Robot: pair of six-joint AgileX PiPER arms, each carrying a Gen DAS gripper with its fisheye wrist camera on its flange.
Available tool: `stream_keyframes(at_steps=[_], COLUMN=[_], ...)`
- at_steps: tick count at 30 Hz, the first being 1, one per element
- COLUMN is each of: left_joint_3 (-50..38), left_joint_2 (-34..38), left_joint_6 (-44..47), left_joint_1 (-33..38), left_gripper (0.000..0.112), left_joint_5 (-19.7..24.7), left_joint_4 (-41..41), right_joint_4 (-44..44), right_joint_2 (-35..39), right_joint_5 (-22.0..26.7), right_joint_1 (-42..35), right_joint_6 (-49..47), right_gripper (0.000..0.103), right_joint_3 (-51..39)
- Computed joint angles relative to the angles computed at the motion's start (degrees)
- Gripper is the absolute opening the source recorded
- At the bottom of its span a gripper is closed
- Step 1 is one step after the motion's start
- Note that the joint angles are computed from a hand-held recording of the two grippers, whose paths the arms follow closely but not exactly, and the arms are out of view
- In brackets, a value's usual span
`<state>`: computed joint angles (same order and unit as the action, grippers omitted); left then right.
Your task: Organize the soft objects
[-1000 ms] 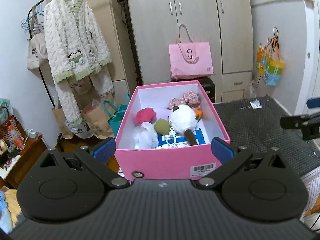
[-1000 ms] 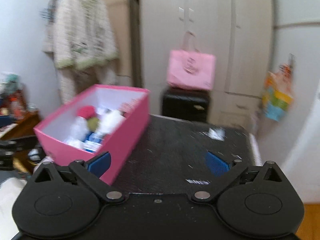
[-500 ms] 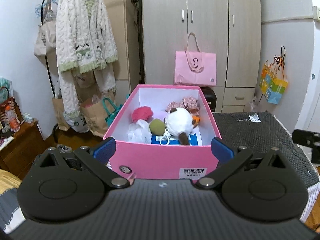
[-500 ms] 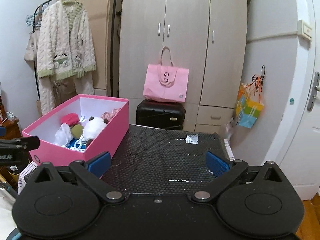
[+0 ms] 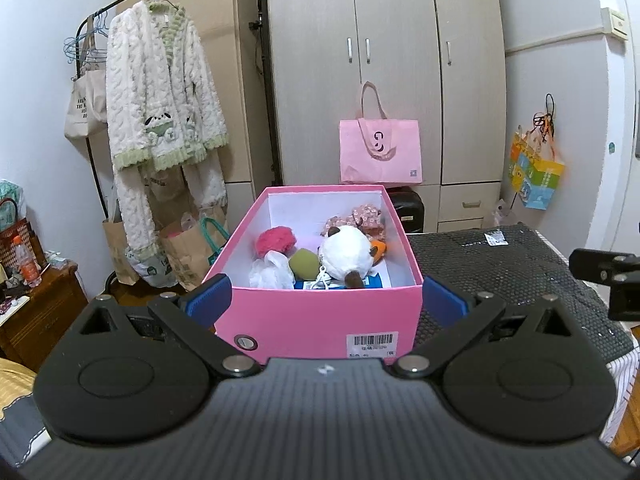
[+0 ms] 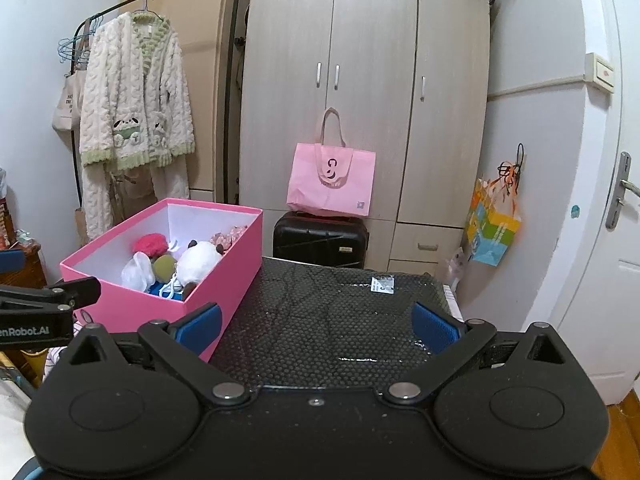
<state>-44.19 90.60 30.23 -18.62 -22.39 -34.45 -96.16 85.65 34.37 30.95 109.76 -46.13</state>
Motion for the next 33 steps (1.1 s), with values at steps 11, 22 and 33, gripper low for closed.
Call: stream_keyframes(at_steps=[11,22,33], left_joint_3=[0.61,0.97,1.76], left_joint_2=[-0.03,0.38,1.63], left_joint_6=[5.77,7.04,3.05], left_joint_1=[-1.70,-2.76,-2.51], left_gripper=[0.103,0.103,0.103], left_joint_5=[-2.48,-4.31,-6.24], left_joint_4=[-6.47,-9.28,-5.39], right_joint_4=[-1.31,-2.61,-2.23], right_joint_2=[-0.05,-0.50,-0.75], right_joint_5=[-2.65,-1.01,-1.58], right_joint_1=[-3.46,-1.80,-3.44], right_joint_6=[5.13,6.03,7.49], right_gripper=[0.103,0.103,0.103], right_joint_3=[1.20,2.42,3.31])
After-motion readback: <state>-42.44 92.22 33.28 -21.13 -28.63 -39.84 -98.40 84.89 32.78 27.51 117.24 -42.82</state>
